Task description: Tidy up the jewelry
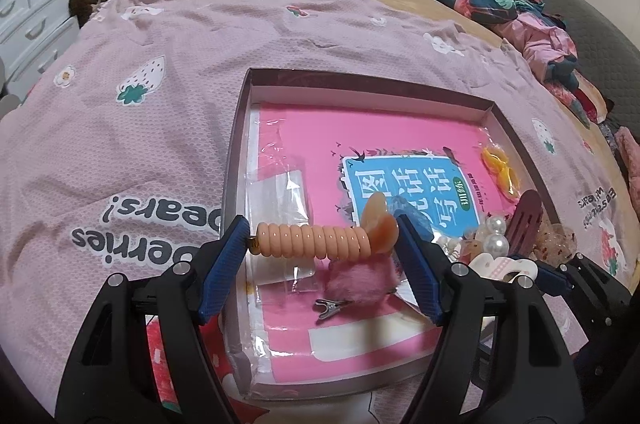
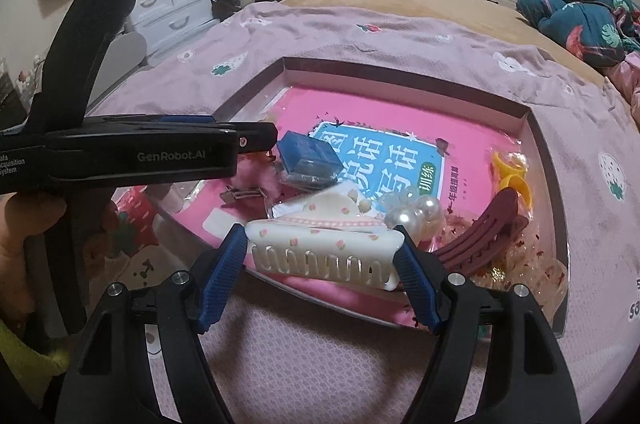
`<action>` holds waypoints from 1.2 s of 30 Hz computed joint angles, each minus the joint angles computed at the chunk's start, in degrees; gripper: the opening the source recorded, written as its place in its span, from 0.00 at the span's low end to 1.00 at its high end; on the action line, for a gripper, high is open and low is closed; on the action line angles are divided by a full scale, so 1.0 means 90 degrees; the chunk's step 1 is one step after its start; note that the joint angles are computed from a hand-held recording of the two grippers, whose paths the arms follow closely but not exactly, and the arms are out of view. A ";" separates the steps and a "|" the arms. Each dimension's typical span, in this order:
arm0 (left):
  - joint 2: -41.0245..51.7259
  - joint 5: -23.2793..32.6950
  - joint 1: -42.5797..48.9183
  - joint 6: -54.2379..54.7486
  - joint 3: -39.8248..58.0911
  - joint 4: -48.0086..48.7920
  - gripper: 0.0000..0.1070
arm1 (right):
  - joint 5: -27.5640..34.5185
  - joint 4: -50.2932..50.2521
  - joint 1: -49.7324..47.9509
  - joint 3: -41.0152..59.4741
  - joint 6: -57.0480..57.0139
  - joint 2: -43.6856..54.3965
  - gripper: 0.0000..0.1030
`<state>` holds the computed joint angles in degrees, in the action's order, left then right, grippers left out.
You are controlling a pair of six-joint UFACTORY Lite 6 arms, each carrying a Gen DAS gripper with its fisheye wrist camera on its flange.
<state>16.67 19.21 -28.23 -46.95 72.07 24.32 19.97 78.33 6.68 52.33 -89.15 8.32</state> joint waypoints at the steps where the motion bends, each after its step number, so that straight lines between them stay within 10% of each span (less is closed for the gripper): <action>1: 0.0003 0.0000 -0.0011 0.0036 0.0004 -0.0032 0.61 | 0.0029 -0.0013 -0.0020 -0.0025 0.0012 -0.0018 0.71; 17: -0.0745 0.0253 -0.0479 -0.0563 -0.0361 0.0449 0.80 | 0.0554 -0.0669 -0.0831 -0.1075 0.0492 -0.1792 0.87; 36: -0.3426 0.2157 -0.2655 -0.4052 -0.1972 0.3023 0.87 | 0.1900 -0.1227 -0.2941 -0.2462 0.0492 -0.5065 0.96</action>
<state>-14.16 38.62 -52.12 -83.42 54.32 51.52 37.07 67.28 -19.79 30.18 -84.73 -37.26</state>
